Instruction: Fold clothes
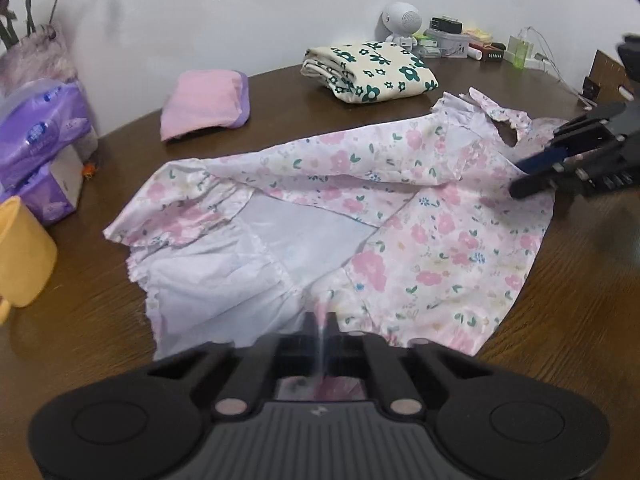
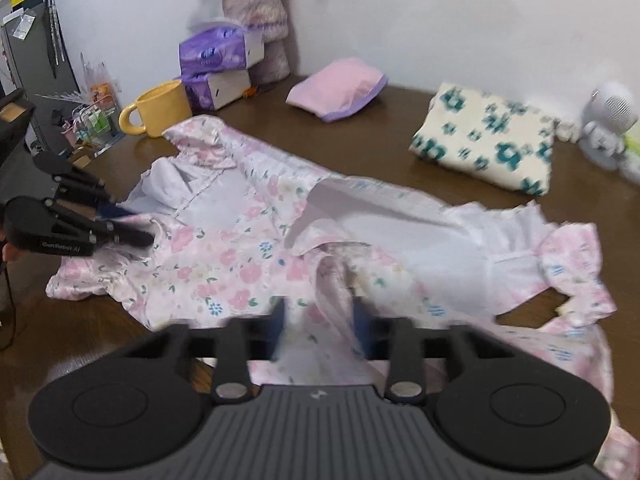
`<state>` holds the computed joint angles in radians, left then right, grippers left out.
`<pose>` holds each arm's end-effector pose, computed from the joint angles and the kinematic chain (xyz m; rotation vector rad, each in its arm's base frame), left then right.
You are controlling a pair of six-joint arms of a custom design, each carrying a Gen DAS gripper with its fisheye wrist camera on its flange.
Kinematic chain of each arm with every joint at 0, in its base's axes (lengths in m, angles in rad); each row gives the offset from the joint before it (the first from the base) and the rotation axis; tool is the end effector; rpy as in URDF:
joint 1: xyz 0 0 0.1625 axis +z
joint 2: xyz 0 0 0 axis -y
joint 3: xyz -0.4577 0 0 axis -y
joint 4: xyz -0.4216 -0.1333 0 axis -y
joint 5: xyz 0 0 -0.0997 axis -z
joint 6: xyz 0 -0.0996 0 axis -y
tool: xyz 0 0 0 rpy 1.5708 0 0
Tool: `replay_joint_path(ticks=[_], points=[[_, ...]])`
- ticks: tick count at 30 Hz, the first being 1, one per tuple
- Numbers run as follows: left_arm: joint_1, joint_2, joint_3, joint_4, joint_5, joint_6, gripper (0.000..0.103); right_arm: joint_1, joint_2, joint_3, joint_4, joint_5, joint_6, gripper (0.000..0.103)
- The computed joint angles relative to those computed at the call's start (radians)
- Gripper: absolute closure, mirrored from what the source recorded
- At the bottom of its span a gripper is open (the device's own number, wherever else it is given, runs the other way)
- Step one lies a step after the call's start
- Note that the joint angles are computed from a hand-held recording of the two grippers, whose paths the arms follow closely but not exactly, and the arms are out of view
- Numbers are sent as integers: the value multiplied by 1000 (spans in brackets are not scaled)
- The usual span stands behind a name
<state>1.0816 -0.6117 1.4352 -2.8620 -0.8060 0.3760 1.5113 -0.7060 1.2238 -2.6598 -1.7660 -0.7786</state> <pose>-0.1892 -0.7859 0.0969 0.7766 2.2161 -0.6091 0.0632 -0.8566 0.2225 0.8676 -2.5263 0.6098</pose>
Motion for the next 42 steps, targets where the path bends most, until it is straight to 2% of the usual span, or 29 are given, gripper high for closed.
replay_joint_path(ticks=[2, 5, 7, 9, 11, 13, 17, 20, 22, 24, 27, 30, 33, 36, 39, 42], points=[[-16, -16, 55, -93, 17, 66, 103, -2, -10, 9, 19, 7, 22, 102], [-44, -64, 163, -225, 5, 147, 103, -14, -95, 113, -7, 89, 14, 102], [-63, -99, 236, -299, -13, 196, 103, -22, -169, 199, -20, 149, -10, 102], [-84, -139, 316, -316, -51, 225, 103, -23, -249, 300, -35, 166, -60, 102], [-107, -177, 392, -317, -83, 251, 103, -24, -304, 381, -40, 150, -83, 102], [-132, -200, 463, -302, -80, 269, 103, -24, -340, 437, -18, 118, -86, 102], [-161, -241, 558, -214, -101, 240, 101, -41, -384, 532, 12, 53, -73, 99], [-162, -279, 583, -173, -138, 163, 89, -47, -409, 575, 24, 14, -44, 85], [-157, -299, 586, -202, -168, 128, 72, -56, -436, 599, -12, 57, -31, 70], [-154, -299, 570, -235, -179, 84, 63, -60, -453, 615, -94, 106, -28, 65], [-145, -290, 531, -240, -197, 4, 62, -49, -427, 601, -210, 98, -22, 62], [-126, -242, 460, -201, -182, -38, 62, -24, -359, 536, -248, 47, -22, 62], [-115, -213, 432, -134, -137, -46, 66, -4, -282, 452, -225, 23, -10, 62], [-100, -200, 429, -88, -121, -23, 73, 10, -203, 364, -194, 14, 0, 62], [-97, -202, 451, -132, -123, 16, 72, 20, -132, 283, -169, 10, 14, 61], [-93, -212, 469, -162, -126, 33, 72, 29, -67, 199, -134, 7, 63, 60]])
